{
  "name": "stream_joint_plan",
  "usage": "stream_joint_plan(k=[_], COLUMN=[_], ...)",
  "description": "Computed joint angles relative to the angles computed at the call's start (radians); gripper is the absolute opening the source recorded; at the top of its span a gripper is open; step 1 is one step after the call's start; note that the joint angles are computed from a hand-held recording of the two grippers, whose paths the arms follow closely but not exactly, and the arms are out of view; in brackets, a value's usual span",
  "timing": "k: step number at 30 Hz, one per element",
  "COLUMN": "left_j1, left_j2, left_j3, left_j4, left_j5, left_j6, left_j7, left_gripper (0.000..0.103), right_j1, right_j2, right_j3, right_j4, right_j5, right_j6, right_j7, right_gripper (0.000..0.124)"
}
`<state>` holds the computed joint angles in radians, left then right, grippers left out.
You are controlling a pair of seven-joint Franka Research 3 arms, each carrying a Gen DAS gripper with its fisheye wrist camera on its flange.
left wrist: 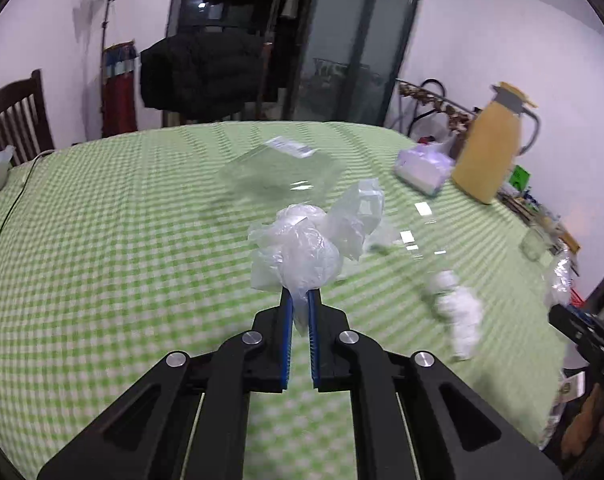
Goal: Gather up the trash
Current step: 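Carry both plastic bags to the trash bag and release them inside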
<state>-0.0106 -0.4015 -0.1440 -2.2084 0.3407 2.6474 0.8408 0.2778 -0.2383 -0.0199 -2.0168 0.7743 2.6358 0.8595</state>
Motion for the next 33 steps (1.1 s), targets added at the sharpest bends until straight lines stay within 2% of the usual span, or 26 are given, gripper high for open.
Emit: stream_joint_plan(k=[2,6,10,15,19,25,31,33], left_j1=[0.001,-0.05,-0.117,-0.204,-0.283,-0.373,-0.478,-0.527], left_j2=[0.024,0.095,0.197,0.343,0.454,0.609,0.822,0.912], left_j3=[-0.057,-0.106,-0.123,-0.145,-0.153,-0.165,-0.183,-0.178], left_j4=[0.068,0.185,0.309,0.47,0.579,0.723,0.971,1.092], left_j5=[0.057,0.104,0.1,0.104,0.045,-0.023,-0.095,-0.1], left_j6=[-0.044,-0.033,-0.029,-0.063,-0.078,-0.099,-0.197,-0.264], left_j7=[-0.01,-0.015,0.002,0.017,0.094,0.227,0.351,0.391], left_gripper=[0.005,0.005,0.005,0.005,0.005,0.005,0.005,0.005], right_j1=[-0.014,-0.065,-0.123,-0.202,-0.278,-0.423,-0.503,-0.524], right_j2=[-0.013,-0.027,-0.045,-0.064,-0.057,0.018,0.086,0.097], right_j3=[-0.028,-0.091,-0.128,-0.175,-0.193,-0.222,-0.245,-0.241], right_j4=[-0.01,-0.02,-0.045,-0.08,-0.109,-0.096,-0.081,-0.089], right_j5=[0.03,0.094,0.113,0.114,0.048,-0.141,-0.171,-0.199], right_j6=[0.001,-0.025,-0.019,-0.003,0.025,-0.045,-0.142,-0.158], right_j7=[-0.01,-0.014,-0.027,-0.036,-0.001,0.104,0.113,0.116], right_gripper=[0.022,0.022,0.022,0.022,0.022,0.022,0.024,0.024])
